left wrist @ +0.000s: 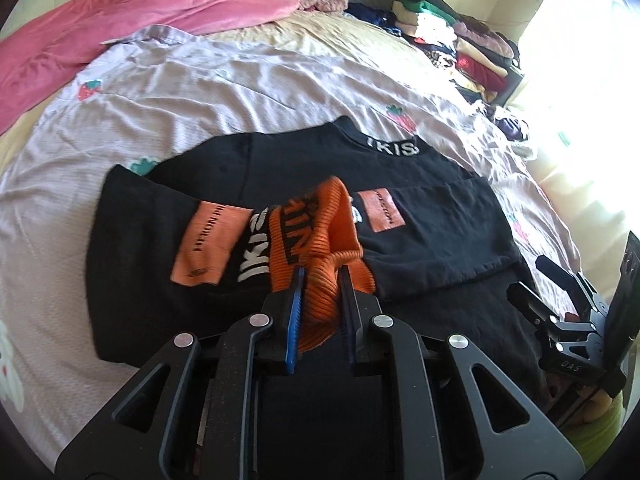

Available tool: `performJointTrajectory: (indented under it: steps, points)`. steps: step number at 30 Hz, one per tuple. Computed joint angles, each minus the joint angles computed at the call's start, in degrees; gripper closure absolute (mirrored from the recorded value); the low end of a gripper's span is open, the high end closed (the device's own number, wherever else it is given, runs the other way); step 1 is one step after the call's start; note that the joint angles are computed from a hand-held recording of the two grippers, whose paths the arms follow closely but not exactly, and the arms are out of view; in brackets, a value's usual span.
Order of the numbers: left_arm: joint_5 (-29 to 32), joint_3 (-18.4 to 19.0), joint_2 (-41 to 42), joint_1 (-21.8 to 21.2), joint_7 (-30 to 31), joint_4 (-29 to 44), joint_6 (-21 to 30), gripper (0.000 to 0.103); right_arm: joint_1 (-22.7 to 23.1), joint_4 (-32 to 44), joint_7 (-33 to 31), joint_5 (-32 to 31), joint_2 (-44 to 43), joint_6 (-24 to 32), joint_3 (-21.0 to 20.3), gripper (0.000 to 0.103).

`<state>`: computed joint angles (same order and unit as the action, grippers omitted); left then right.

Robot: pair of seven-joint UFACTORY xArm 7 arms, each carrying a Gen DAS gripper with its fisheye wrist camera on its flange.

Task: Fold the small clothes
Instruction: 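Lower the cuff onto the shirt body and open the left tool, then grasp the placed orange cuff and shirt side with the right tool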

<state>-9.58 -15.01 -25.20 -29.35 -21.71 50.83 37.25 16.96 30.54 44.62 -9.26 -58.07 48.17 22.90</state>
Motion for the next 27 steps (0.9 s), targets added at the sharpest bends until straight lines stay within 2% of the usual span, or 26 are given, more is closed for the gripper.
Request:
performJointTrajectory:
  steps: [5, 7, 9, 13, 16, 19, 23, 25, 27]
  points:
    - [-2.6, 0.4, 3.1, -2.1, 2.2, 1.6, -1.8, 0.088, 0.1, -0.2, -0.7, -0.1, -0.7, 0.8, -0.7, 0.004]
    - [-3.6, 0.5, 4.0, -2.6, 2.7, 2.5, -2.3, 0.068, 0.0, 0.0, -0.8, -0.1, -0.9, 0.8, -0.7, 0.004]
    - [-5.7, 1.2, 4.0, -3.4, 3.9, 2.6, -3.7, 0.06, 0.1, 0.0, -1.2, 0.0, -0.9, 0.5, -0.8, 0.004]
    - [-8.3, 2.6, 2.2, -3.7, 5.4, 2.2, -5.9, 0.052, 0.1, 0.2, -1.6, 0.4, -0.3, 0.0, -0.9, 0.004]
    - [-6.1, 2.1, -0.2, -1.3, 3.6, 1.3, -6.2, 0.051, 0.2, 0.4, -1.5, 0.9, 0.8, -1.5, -0.8, 0.004]
    - [-2.2, 1.2, -2.6, 2.5, -0.2, 0.1, -4.0, 0.05, 1.1, 1.1, -1.2, 2.2, 3.7, -4.7, -0.8, 0.004]
    - [3.4, 0.0, -5.4, 6.5, -3.7, -1.9, -2.0, 0.05, 2.6, 4.1, -1.7, 2.9, 10.1, -9.5, 0.2, 0.004]
    - [6.5, -0.6, -6.8, 8.3, -5.0, -3.1, -0.7, 0.044, 3.9, 5.5, -1.9, 3.6, 13.5, -11.8, 0.3, 0.004]
    - [8.1, -0.4, -8.2, 9.1, -5.5, -4.4, 0.2, 0.044, 5.3, 7.1, -2.1, 4.7, 17.4, -14.1, 0.0, 0.004]
